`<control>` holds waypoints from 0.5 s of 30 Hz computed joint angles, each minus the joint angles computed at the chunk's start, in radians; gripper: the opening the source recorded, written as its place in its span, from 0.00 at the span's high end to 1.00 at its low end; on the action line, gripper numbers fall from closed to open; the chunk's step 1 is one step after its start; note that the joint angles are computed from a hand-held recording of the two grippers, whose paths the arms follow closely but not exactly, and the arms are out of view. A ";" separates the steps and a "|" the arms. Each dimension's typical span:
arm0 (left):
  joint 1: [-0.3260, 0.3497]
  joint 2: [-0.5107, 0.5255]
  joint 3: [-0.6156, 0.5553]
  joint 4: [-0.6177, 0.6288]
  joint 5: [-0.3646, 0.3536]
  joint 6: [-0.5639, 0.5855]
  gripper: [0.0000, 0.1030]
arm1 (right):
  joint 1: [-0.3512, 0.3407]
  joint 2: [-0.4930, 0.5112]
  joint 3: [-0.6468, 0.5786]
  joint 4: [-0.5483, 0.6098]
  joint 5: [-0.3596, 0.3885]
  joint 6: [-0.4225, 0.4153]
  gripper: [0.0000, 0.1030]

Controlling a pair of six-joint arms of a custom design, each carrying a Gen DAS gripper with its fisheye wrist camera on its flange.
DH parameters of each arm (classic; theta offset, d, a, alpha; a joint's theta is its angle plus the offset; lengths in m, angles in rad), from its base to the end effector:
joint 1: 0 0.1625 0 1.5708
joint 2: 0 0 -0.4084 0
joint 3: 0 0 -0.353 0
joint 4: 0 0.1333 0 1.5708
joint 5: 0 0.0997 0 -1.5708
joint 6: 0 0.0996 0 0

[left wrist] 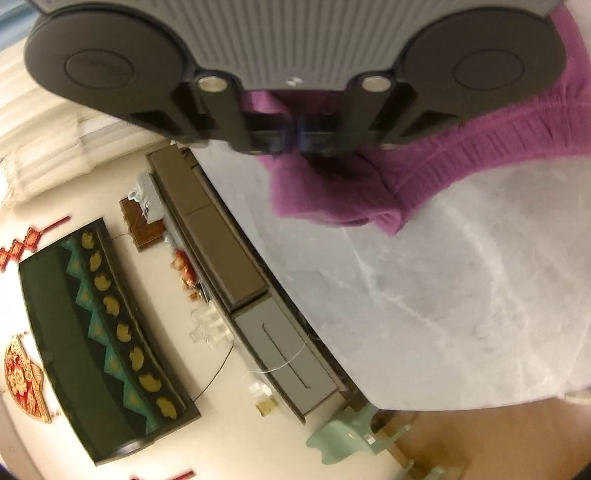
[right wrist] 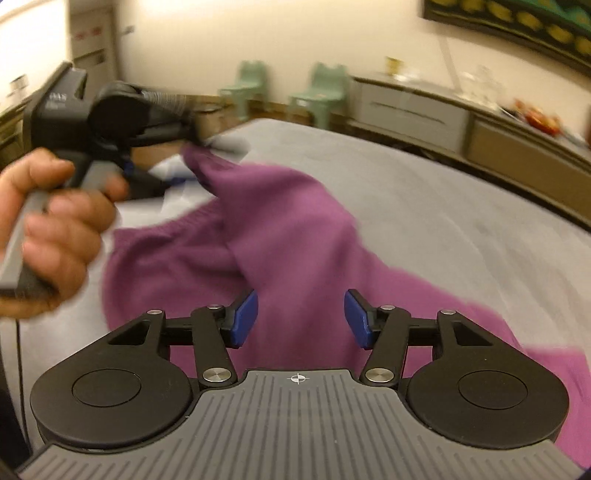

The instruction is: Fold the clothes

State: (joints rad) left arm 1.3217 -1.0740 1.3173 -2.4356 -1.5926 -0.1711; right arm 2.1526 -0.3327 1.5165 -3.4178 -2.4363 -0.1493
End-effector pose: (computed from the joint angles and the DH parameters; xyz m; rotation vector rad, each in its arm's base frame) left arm -0.0396 -0.6877 0.4136 -0.1214 -2.8553 0.8911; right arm 0.3984 -0.5011 -0.0205 0.4704 -2.2310 0.9805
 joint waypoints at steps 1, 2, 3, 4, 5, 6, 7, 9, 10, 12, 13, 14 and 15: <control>0.008 -0.038 0.023 -0.033 -0.072 0.016 0.96 | 0.001 -0.027 0.047 -0.019 -0.015 0.033 0.45; 0.025 -0.088 0.062 -0.080 -0.150 0.044 0.96 | 0.002 -0.053 0.093 -0.037 -0.030 0.067 0.44; 0.046 -0.145 0.108 -0.120 -0.191 0.064 0.96 | 0.001 -0.080 0.140 -0.049 -0.046 0.099 0.42; 0.071 -0.189 0.139 -0.118 -0.190 0.072 0.96 | -0.003 -0.107 0.189 -0.054 -0.064 0.130 0.40; 0.094 -0.207 0.151 -0.073 -0.148 0.057 0.96 | -0.008 -0.135 0.236 -0.058 -0.082 0.161 0.39; 0.113 -0.209 0.142 0.013 -0.074 0.013 0.96 | -0.012 -0.162 0.283 -0.060 -0.099 0.194 0.37; 0.135 -0.203 0.117 0.108 -0.043 -0.019 0.96 | -0.022 -0.189 0.326 -0.052 -0.104 0.232 0.37; 0.153 -0.203 0.098 0.175 -0.065 0.027 0.94 | -0.046 -0.224 0.384 -0.036 -0.083 0.299 0.37; 0.145 -0.211 0.105 0.174 -0.063 0.069 0.92 | -0.053 -0.231 0.403 -0.056 -0.070 0.314 0.37; 0.132 -0.217 0.115 0.173 -0.059 0.089 0.76 | -0.067 -0.245 0.442 -0.096 -0.041 0.344 0.36; 0.125 -0.216 0.120 0.170 -0.055 0.081 0.71 | -0.070 -0.249 0.452 -0.110 -0.034 0.350 0.36; 0.116 -0.216 0.127 0.157 -0.043 0.075 0.58 | -0.068 -0.252 0.454 -0.118 -0.033 0.349 0.36; 0.105 -0.215 0.137 0.133 -0.021 0.072 0.44 | -0.067 -0.255 0.456 -0.126 -0.031 0.347 0.35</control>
State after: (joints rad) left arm 1.4267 -1.2894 1.4542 -2.3024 -1.6138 -0.0990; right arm 2.0858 -0.5880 1.9721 -3.5436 -2.4678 0.1980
